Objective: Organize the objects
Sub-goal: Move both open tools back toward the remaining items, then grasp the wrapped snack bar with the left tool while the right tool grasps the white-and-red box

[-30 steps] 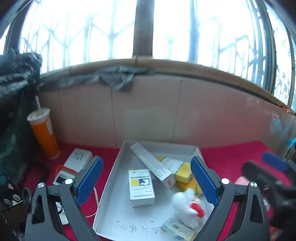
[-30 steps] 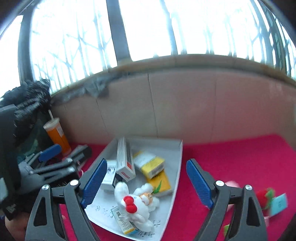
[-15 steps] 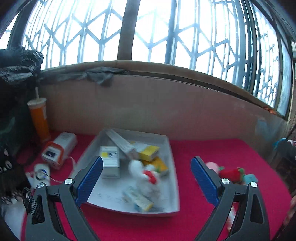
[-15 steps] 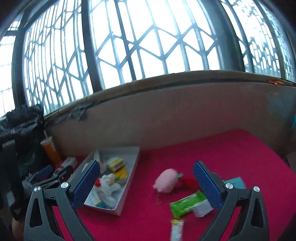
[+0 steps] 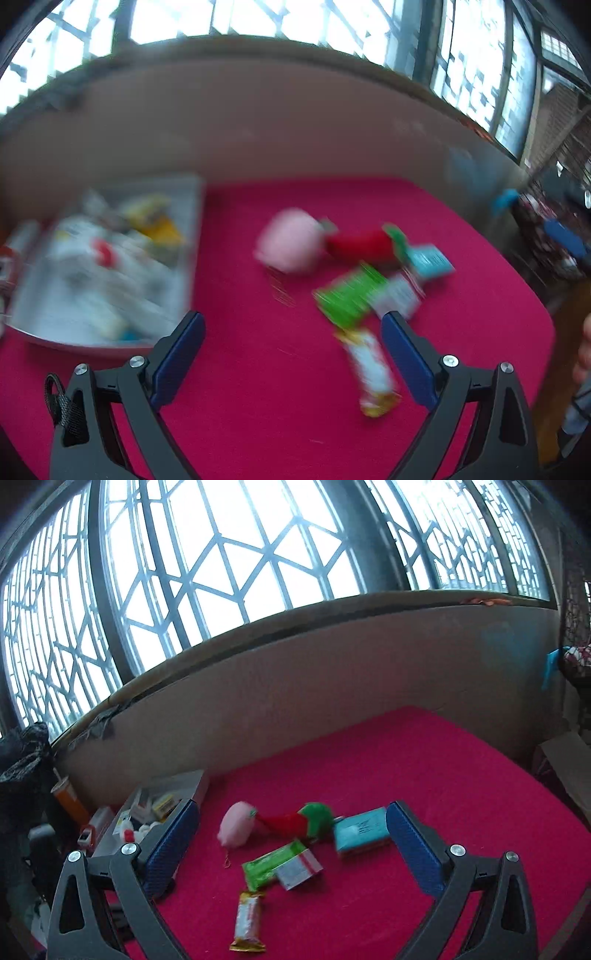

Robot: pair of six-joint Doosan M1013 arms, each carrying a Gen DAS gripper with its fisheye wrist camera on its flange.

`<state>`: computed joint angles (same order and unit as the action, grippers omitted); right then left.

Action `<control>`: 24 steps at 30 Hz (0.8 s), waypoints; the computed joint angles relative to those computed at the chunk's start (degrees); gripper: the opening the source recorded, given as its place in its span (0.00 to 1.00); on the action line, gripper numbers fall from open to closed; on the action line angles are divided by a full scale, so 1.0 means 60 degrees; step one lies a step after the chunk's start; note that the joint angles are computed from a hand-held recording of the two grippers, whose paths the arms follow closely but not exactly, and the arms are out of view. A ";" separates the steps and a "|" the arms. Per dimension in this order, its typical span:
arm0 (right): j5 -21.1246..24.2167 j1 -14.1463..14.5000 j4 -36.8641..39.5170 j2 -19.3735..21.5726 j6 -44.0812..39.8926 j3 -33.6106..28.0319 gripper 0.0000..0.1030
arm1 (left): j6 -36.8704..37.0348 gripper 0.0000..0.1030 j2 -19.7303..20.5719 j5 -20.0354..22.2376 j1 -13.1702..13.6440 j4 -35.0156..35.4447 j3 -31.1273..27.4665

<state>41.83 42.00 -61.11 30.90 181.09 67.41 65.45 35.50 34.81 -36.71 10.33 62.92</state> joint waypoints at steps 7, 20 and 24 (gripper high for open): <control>-0.0359 -0.0250 0.1870 0.0160 -0.1064 0.0478 0.99 | 0.1374 0.82 0.0737 0.1449 -0.0298 -0.1118 -0.0664; -0.0263 -0.0410 0.3303 0.0901 -0.4357 -0.0689 0.99 | 0.0352 0.28 0.0947 0.1706 -0.0467 0.0469 -0.0815; 0.0121 -0.0456 0.4076 0.1509 -0.5896 -0.1563 0.98 | 0.0172 0.23 0.0673 0.1499 -0.0267 0.0318 -0.0345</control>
